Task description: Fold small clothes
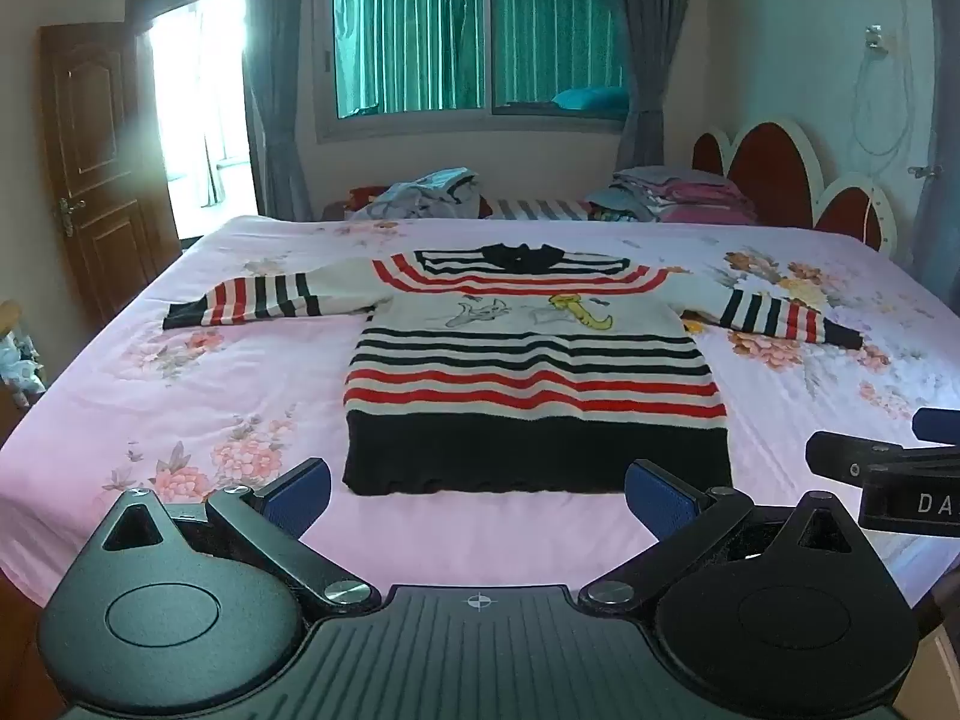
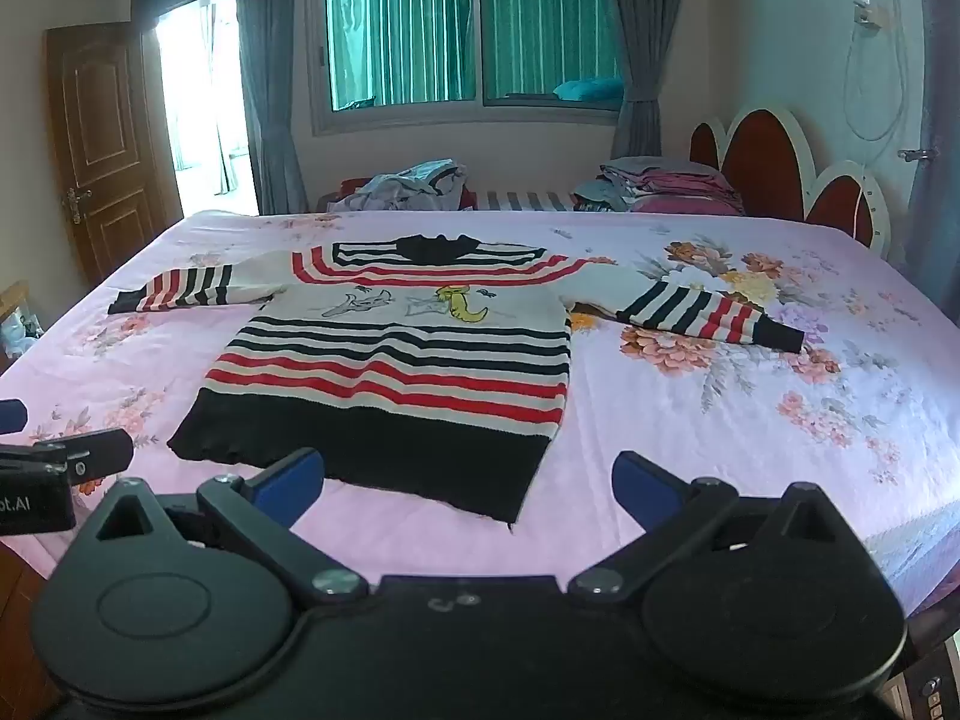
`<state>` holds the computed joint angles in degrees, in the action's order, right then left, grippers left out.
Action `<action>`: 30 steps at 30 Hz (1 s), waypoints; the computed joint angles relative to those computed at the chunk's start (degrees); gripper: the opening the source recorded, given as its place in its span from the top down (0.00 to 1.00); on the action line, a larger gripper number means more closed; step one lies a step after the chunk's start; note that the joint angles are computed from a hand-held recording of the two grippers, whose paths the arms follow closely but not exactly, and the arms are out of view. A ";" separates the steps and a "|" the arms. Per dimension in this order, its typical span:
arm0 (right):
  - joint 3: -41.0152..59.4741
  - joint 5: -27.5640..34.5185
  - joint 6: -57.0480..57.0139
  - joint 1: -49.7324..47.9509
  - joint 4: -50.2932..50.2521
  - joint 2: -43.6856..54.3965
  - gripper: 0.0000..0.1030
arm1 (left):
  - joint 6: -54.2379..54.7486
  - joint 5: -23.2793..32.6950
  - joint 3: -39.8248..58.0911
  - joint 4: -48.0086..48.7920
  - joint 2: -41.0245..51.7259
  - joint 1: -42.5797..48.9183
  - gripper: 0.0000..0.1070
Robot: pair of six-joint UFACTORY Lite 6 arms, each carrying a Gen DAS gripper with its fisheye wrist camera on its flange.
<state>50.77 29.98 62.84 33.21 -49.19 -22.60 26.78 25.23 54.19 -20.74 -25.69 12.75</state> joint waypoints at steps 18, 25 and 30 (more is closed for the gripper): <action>0.15 -0.24 -0.45 -0.42 -0.11 0.41 0.01 | 1.85 -1.09 -0.33 -1.36 1.01 0.74 0.04; 0.90 -0.59 -1.57 -1.20 0.58 0.77 0.01 | -1.65 -1.89 -0.45 2.46 0.97 -0.93 0.04; 0.71 -0.93 -1.80 -1.53 0.64 0.78 0.01 | -3.19 -2.03 -0.16 4.00 1.15 -1.37 0.04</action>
<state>51.49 29.05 61.04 31.67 -48.55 -21.82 23.58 23.20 54.03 -16.75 -24.54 11.38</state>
